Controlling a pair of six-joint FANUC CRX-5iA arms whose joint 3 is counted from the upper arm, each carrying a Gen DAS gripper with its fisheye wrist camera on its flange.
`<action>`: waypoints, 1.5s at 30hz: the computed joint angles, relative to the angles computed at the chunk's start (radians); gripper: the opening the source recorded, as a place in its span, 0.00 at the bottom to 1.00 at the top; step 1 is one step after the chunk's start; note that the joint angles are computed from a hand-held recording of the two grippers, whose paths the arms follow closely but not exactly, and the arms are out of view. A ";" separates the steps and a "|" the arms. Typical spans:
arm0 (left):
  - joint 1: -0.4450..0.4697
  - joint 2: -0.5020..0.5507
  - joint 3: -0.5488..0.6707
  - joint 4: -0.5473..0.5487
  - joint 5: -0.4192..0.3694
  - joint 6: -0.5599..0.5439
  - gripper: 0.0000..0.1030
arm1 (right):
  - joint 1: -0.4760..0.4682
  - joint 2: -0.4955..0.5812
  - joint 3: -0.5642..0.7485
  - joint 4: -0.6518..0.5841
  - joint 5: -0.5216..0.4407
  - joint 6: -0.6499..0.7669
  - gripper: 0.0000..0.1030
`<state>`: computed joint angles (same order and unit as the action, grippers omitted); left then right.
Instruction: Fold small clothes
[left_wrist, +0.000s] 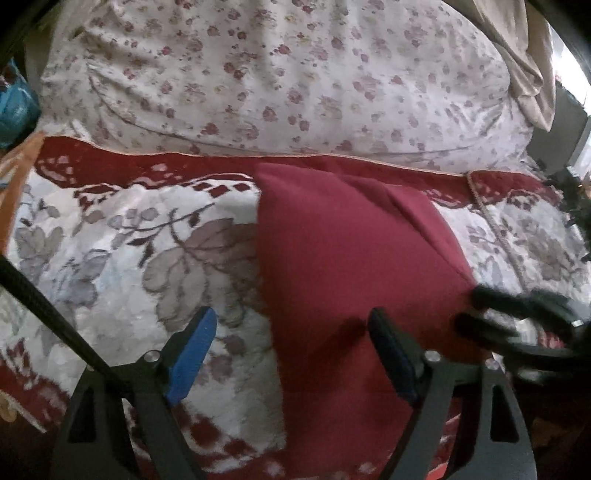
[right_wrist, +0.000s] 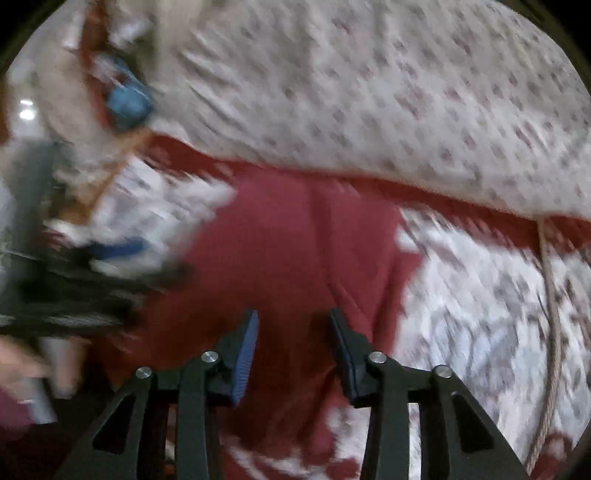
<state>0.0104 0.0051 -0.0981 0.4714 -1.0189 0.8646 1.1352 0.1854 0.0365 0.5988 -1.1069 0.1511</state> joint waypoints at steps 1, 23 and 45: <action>0.001 -0.010 -0.010 -0.002 0.015 0.004 0.81 | -0.002 0.009 -0.003 -0.018 -0.012 -0.006 0.38; -0.001 -0.119 -0.076 -0.046 0.159 0.099 0.85 | 0.057 0.094 0.137 0.144 -0.284 -0.173 0.86; -0.011 -0.111 -0.054 -0.096 0.176 0.155 0.85 | 0.032 0.122 0.178 0.114 -0.285 -0.175 0.89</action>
